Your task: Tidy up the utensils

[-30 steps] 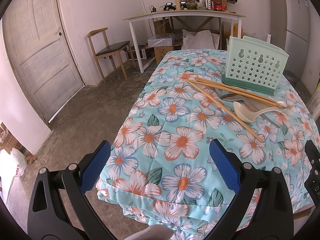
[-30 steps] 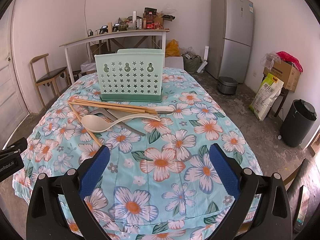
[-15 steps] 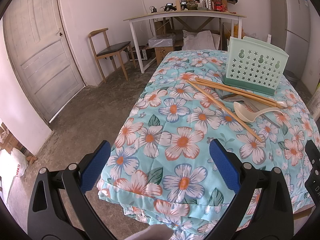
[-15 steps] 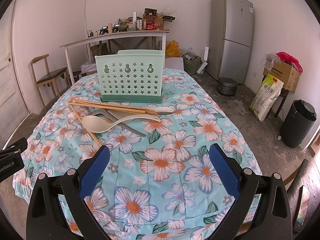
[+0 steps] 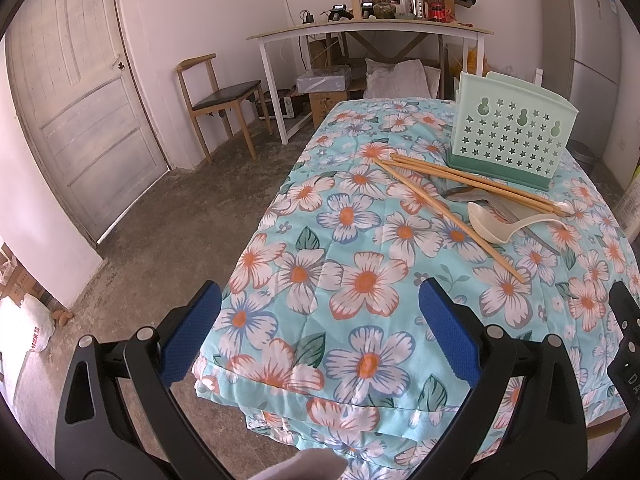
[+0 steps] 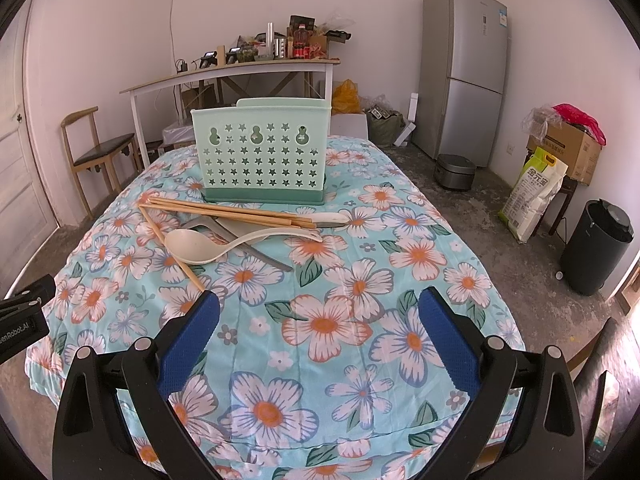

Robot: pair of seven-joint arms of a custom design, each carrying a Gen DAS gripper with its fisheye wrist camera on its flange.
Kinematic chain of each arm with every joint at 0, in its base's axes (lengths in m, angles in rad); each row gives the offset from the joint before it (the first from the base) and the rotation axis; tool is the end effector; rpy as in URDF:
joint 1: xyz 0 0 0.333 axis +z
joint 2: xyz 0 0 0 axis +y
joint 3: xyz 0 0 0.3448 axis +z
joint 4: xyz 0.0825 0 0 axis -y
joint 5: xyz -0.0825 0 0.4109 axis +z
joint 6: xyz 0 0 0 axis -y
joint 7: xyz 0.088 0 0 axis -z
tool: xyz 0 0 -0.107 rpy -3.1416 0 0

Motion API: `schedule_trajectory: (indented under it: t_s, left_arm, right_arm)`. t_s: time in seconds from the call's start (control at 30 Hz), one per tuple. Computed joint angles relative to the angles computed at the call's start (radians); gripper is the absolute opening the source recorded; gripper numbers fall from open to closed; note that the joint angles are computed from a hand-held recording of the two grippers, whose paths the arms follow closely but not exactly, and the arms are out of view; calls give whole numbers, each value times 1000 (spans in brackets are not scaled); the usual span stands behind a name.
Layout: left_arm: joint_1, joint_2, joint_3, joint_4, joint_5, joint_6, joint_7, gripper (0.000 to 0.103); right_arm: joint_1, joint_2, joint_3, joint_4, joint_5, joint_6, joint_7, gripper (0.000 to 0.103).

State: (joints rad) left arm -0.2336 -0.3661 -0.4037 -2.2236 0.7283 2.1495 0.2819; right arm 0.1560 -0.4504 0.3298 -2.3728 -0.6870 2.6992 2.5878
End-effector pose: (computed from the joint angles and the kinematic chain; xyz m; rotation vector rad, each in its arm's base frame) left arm 0.4021 -0.2898 0.5686 -1.9121 1.3807 -0.4489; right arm 0.4054 0.2612 0.5778 -1.6750 1.6510 -0.8524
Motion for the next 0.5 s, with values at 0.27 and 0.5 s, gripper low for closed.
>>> schedule_trajectory:
  t_s: [0.27,0.5]
  left_arm:
    - [5,-1,1,-7,-4,10,2,95]
    - [1,9,4,-4,-6,10,0,95]
  right_arm:
    - [3,-2,-2,1,2,-3,-2,97]
    - [10,-7,-4,-5,11,-10,-7,97]
